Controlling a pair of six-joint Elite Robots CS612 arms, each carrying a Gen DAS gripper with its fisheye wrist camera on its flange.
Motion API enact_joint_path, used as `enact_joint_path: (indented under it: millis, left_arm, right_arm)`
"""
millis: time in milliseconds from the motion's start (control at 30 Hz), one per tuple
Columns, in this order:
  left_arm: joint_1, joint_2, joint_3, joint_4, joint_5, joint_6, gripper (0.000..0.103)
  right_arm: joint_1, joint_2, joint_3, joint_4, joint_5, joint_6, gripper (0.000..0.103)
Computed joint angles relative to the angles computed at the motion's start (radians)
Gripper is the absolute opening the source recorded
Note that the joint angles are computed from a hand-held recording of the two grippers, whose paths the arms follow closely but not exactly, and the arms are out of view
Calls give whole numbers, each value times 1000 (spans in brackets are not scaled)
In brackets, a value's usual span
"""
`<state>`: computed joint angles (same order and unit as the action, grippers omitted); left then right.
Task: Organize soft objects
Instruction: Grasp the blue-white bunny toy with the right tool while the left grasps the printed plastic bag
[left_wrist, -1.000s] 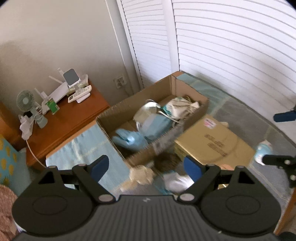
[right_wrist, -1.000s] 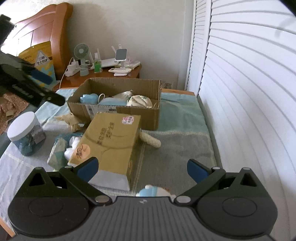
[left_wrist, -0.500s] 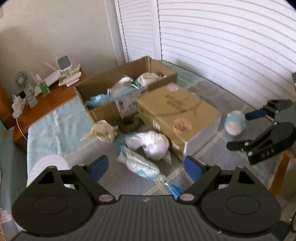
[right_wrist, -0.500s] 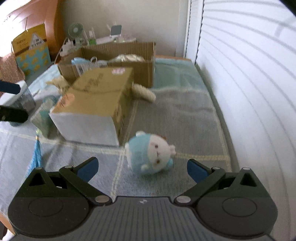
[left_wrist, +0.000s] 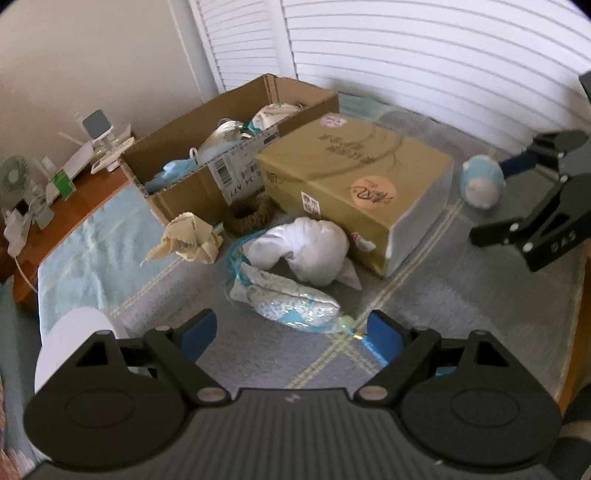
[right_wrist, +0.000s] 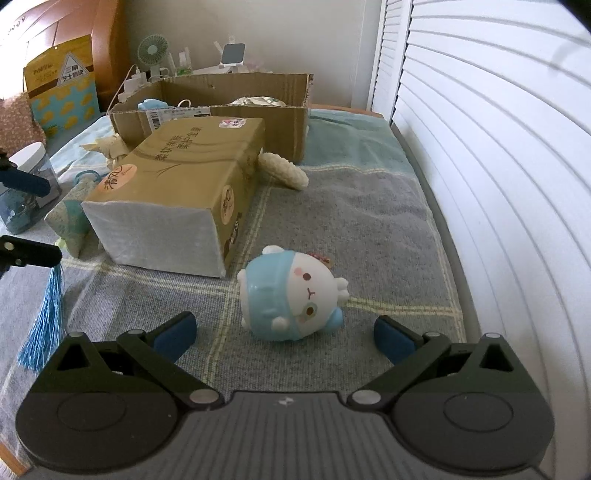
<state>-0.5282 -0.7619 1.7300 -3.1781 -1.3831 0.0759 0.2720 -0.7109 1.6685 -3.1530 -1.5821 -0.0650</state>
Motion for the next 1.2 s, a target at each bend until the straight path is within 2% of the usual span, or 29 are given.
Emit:
enact_joint_path:
  millis: [133, 333, 433, 733, 800, 900, 1000, 1067, 1133, 1200]
  left_arm:
    - [8, 10, -22, 13, -14, 52, 88]
    - [23, 27, -57, 64, -72, 70, 84]
    - [24, 28, -62, 87, -83, 69, 84]
    - [35, 3, -43, 163, -213, 23, 84]
    - [30, 1, -35, 152, -199, 27, 84]
    - [26, 2, -32, 135, -159, -22, 82]
    - [24, 5, -30, 117, -125, -51, 72]
    - [26, 4, -31, 122, -127, -76, 68]
    - [26, 3, -29, 117, -131, -92, 60]
    - [24, 3, -27, 113, -121, -104, 60]
  right_arm:
    - [-1, 3, 8, -28, 1, -1, 103]
    - [0, 2, 10, -33, -2, 0, 103]
    - [0, 2, 10, -32, -2, 1, 103]
    - [0, 2, 10, -34, -2, 1, 103]
    - [1, 2, 11, -36, -4, 2, 103]
    - [2, 1, 11, -33, -9, 7, 103]
    - [4, 1, 11, -33, -12, 10, 103]
    - [4, 1, 11, -34, -12, 10, 103]
    - [5, 0, 10, -26, -16, 14, 103]
    - [7, 0, 9, -24, -19, 17, 103]
